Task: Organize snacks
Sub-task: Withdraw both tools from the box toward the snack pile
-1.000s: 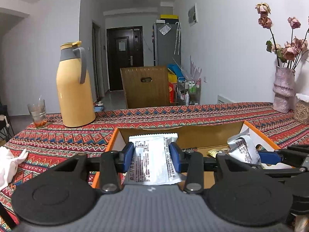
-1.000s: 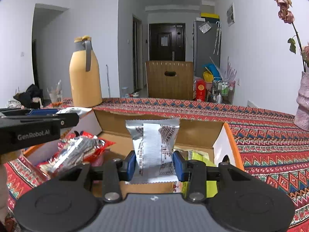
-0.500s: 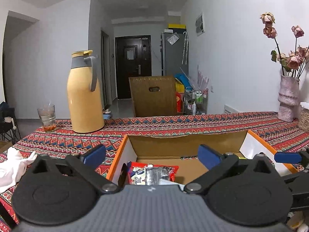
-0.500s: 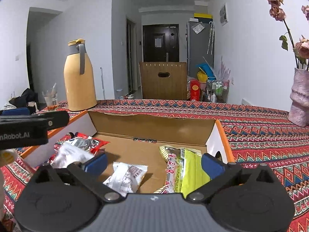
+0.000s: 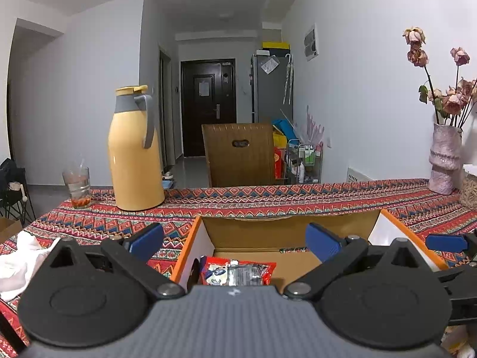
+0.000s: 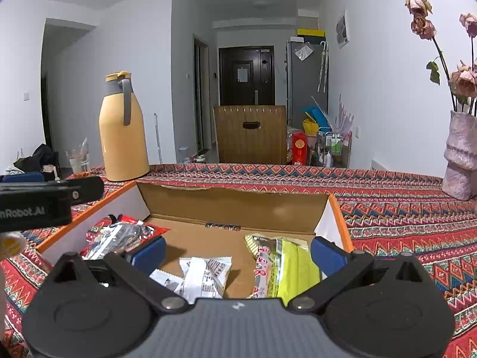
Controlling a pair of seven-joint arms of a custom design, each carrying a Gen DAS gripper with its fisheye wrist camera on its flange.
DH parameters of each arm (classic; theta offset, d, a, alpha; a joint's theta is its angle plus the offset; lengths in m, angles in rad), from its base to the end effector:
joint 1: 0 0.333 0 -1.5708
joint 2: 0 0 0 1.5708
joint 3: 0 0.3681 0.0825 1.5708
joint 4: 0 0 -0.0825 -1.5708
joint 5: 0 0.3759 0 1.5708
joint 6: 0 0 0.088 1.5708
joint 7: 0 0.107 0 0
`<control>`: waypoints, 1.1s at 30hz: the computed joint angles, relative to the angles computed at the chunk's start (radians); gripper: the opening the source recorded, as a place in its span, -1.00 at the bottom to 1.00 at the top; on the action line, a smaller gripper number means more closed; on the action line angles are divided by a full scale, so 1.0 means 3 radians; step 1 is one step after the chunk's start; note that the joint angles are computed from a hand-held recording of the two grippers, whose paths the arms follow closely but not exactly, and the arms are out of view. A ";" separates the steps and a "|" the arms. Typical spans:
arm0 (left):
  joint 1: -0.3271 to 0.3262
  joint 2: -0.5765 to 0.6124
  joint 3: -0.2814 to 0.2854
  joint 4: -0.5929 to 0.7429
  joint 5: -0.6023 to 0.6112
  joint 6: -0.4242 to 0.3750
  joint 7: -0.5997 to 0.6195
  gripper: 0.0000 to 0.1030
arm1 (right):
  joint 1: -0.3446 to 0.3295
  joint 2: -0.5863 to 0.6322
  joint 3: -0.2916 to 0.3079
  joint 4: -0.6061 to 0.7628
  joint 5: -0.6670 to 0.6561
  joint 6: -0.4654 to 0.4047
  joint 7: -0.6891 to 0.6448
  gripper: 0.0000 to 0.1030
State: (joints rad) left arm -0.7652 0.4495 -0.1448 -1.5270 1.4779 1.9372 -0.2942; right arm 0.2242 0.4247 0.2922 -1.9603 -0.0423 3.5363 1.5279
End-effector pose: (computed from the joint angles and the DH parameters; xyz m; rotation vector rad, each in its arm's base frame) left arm 0.5112 -0.5126 0.5011 -1.5701 1.1265 -0.8043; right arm 0.6012 0.3100 0.4649 -1.7426 1.0270 -0.6182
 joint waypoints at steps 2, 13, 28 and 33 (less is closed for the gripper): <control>-0.0011 -0.0020 -0.0006 -0.0002 0.0000 -0.0013 0.0021 1.00 | 0.0030 -0.0037 -0.0030 -0.0028 0.0017 0.0024 -0.0023 1.00; -0.0121 -0.0197 -0.0120 -0.0181 0.0023 -0.0294 0.0041 1.00 | 0.0131 -0.0369 -0.0145 -0.0431 -0.0019 0.0300 0.0041 1.00; -0.0177 -0.0419 -0.0386 -0.0576 -0.0157 -0.0530 -0.0129 1.00 | 0.0288 -0.0859 -0.0358 -0.1213 -0.0019 0.0483 0.0181 1.00; -0.0170 -0.0467 -0.0448 -0.0711 -0.0245 -0.0522 -0.0206 1.00 | 0.0299 -0.0978 -0.0400 -0.1442 -0.0091 0.0549 0.0291 1.00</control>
